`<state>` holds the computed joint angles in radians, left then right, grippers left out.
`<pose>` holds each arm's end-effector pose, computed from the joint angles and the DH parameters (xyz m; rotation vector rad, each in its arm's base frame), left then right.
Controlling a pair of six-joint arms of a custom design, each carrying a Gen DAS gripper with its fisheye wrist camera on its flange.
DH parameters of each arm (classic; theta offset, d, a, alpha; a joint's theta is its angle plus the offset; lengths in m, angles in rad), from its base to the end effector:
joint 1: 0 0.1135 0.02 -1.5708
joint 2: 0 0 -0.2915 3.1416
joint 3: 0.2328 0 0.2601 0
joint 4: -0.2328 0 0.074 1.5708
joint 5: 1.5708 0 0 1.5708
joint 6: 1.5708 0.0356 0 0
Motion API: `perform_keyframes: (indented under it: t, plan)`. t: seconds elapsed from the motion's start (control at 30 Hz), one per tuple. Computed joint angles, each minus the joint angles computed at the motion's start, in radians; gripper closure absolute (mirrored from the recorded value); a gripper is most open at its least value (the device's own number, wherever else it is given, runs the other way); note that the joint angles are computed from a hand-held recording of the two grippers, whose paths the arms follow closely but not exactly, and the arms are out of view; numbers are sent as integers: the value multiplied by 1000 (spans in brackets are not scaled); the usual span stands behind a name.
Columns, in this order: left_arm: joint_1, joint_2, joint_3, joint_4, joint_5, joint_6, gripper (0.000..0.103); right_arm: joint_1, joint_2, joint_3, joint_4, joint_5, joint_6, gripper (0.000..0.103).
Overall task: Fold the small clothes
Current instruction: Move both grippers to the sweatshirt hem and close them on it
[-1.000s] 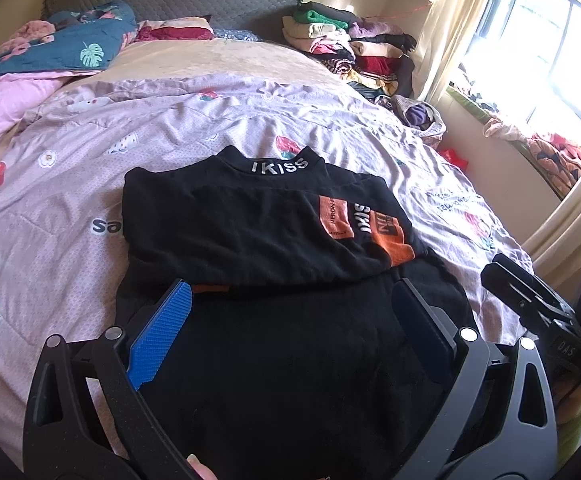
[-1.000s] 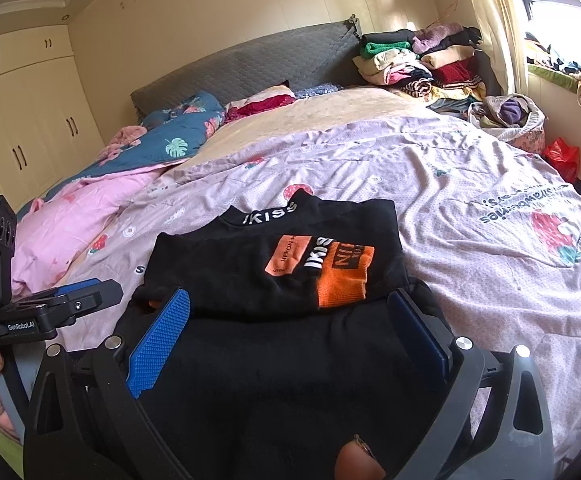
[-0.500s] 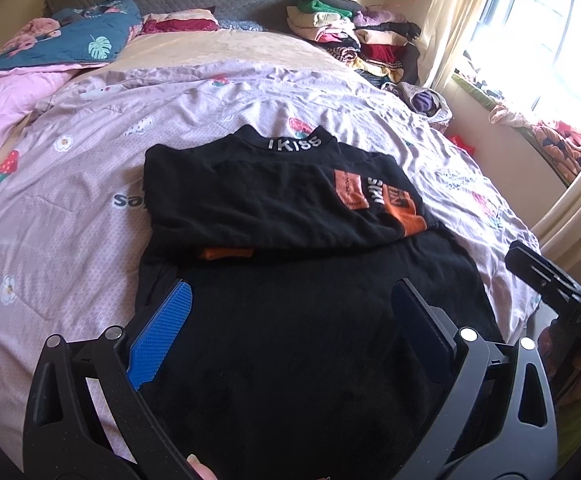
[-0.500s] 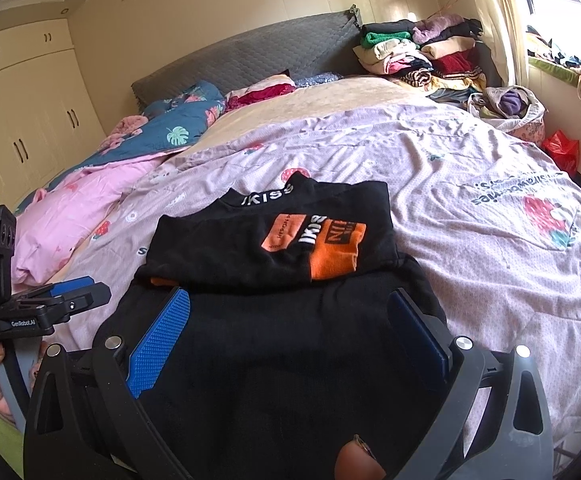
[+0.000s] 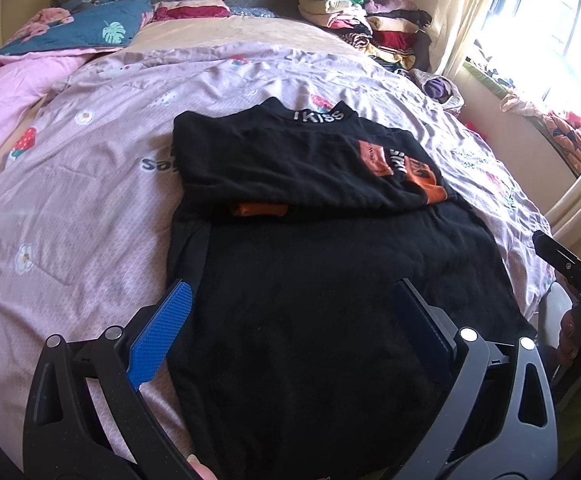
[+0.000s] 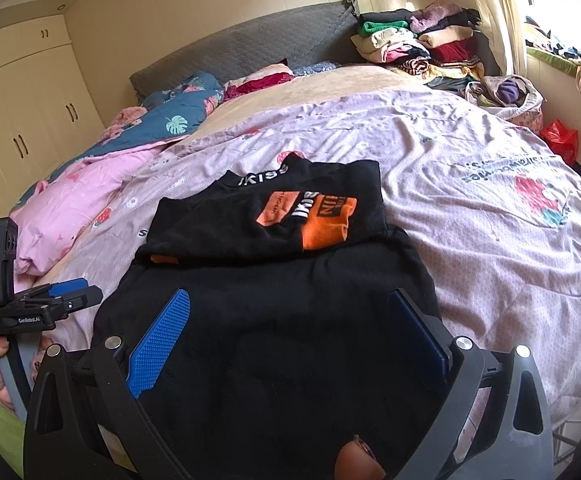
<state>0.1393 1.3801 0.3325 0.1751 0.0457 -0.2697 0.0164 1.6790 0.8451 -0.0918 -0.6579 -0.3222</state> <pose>0.2118 0.0280 0.1266 -0.4766 2.3985 -0.1138 0.3270 0.0271 0.1746 -0.6553 2.2545 0.6682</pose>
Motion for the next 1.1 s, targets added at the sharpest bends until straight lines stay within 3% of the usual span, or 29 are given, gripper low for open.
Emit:
perform_keyframes:
  t: [0.63,1.0,1.07,1.1]
  plan:
    - [69,19,-101,11,19,54,9,-95,10,-12,-103,-10,-114,4]
    - [250,43,-205,61,167,134,9,-124,23,-29,-151,13,-198,4]
    - [277,29,-222,61,196,150,15,-128,25,-29,-150,14,-200,4]
    - [290,26,-229,57,216,159,22,-130,26,-30,-150,16,-199,5]
